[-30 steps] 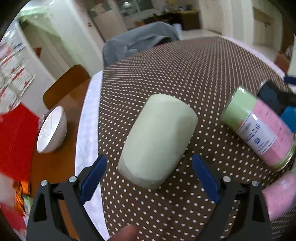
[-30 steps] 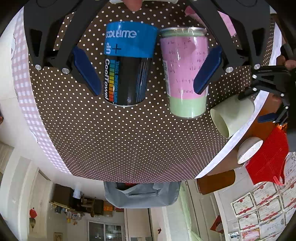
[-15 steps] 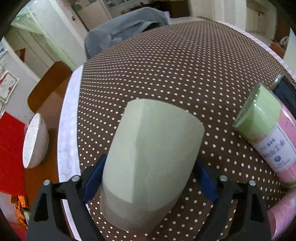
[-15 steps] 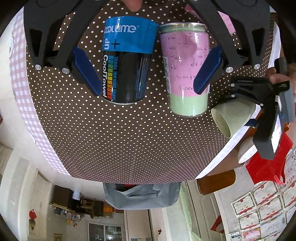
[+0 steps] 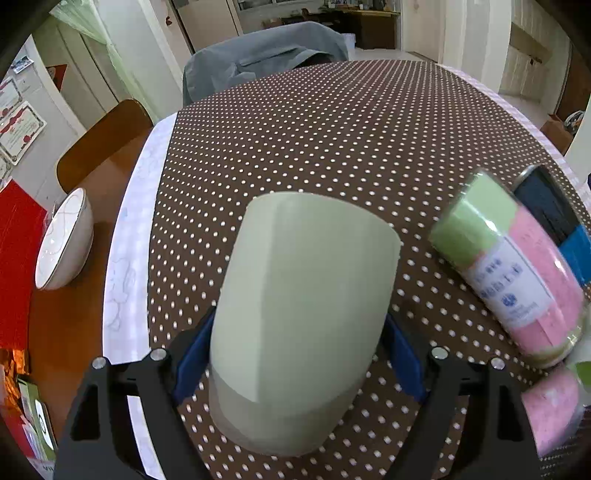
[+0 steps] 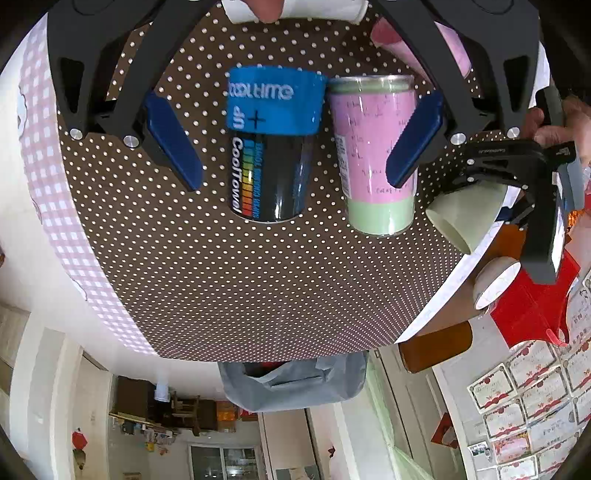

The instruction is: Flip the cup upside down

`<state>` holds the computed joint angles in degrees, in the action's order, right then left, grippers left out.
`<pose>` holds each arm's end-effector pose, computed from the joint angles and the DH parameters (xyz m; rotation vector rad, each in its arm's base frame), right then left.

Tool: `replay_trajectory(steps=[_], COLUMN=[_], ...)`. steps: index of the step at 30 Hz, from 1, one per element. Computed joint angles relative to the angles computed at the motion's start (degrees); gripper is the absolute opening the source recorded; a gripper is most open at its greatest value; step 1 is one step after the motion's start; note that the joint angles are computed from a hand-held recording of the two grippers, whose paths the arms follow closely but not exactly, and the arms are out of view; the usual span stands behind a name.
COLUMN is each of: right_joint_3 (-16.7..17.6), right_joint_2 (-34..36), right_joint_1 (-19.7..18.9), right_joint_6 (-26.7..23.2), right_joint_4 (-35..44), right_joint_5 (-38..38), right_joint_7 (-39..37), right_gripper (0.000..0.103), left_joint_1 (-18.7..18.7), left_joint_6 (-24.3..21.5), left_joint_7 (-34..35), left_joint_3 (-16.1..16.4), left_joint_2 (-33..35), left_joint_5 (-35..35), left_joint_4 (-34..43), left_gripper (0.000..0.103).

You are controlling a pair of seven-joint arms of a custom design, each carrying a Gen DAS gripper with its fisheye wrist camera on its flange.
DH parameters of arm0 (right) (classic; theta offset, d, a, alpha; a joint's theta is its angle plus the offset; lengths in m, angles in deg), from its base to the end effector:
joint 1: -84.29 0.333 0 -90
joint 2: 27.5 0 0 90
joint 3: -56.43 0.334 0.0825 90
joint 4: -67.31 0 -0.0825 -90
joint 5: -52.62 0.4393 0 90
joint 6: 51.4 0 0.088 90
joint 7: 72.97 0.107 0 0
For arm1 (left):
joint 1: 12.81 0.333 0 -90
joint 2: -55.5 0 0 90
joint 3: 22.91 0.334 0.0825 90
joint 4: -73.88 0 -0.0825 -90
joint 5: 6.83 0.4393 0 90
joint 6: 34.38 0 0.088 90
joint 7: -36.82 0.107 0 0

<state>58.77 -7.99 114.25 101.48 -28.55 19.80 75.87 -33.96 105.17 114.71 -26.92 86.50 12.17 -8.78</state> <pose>0.6312 0.4136 0.4714 -1.6973 1.7739 -0.5117 0.7328 -0.3310 0.4191 -1.4778 2.2612 -0.4125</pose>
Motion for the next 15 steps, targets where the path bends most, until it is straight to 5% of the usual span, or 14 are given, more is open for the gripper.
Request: replay_trajectory(steps=[15], right_joint_3=[1.4], right_joint_2=[-12.1], right_joint_1=[-0.5], right_joint_6=[2.0], right_joint_4=[-12.9], right_joint_5=[-10.0], right_joint_7=[12.3], right_gripper=[0.097], left_joint_1=[-0.5], left_joint_6=[6.7], left_joint_7=[-9.1], left_joint_3=[-2.9], left_joint_2=[-19.3], left_joint_5=[7.7], left_joint_4=[-21.6], left_gripper=[0.082])
